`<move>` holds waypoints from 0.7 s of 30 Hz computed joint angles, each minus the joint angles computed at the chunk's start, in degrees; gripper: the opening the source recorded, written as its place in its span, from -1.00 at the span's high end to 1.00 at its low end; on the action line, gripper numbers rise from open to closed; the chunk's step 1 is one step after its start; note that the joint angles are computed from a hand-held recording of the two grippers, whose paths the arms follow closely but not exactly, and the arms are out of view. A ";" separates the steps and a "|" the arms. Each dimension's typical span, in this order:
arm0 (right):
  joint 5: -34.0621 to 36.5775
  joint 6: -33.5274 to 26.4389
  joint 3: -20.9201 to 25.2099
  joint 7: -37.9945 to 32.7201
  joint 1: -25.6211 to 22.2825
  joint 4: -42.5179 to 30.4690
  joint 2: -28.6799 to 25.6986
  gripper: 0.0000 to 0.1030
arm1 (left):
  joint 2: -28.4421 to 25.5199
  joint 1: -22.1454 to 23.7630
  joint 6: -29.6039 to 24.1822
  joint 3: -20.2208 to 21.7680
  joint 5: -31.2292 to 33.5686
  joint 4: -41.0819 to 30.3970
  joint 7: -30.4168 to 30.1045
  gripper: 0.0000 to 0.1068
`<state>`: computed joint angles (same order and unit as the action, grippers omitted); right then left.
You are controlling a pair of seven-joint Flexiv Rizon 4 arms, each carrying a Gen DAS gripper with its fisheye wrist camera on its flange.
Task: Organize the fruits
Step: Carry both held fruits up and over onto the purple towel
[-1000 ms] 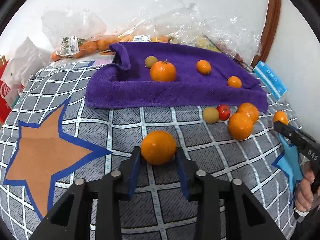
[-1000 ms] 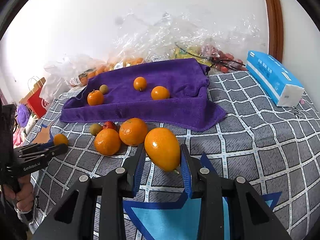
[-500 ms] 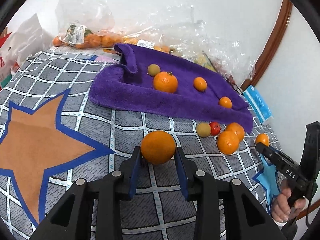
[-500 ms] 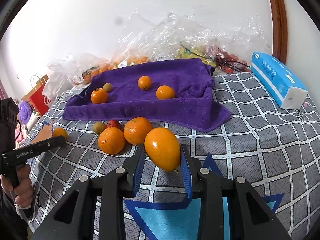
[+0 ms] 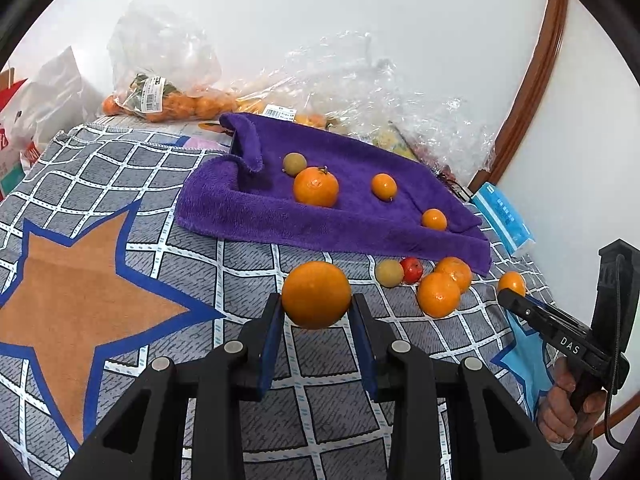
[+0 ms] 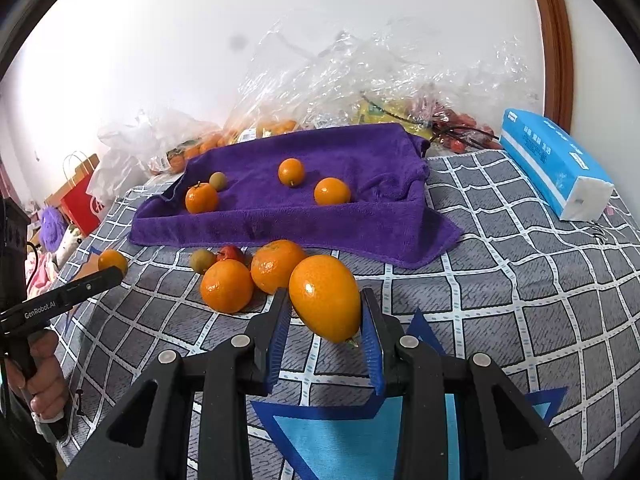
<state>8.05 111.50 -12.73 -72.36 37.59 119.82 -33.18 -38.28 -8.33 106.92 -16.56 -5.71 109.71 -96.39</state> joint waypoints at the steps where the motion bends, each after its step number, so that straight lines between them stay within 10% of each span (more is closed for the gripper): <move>1: 0.02 0.02 0.01 0.00 0.02 -0.04 -0.01 0.34 | -0.06 0.07 0.20 -0.09 0.06 0.00 -0.07 0.40; 21: -0.33 0.94 1.82 -0.32 -1.71 -0.20 -0.12 0.34 | -0.35 1.22 0.98 -1.61 2.33 -0.18 0.67 0.40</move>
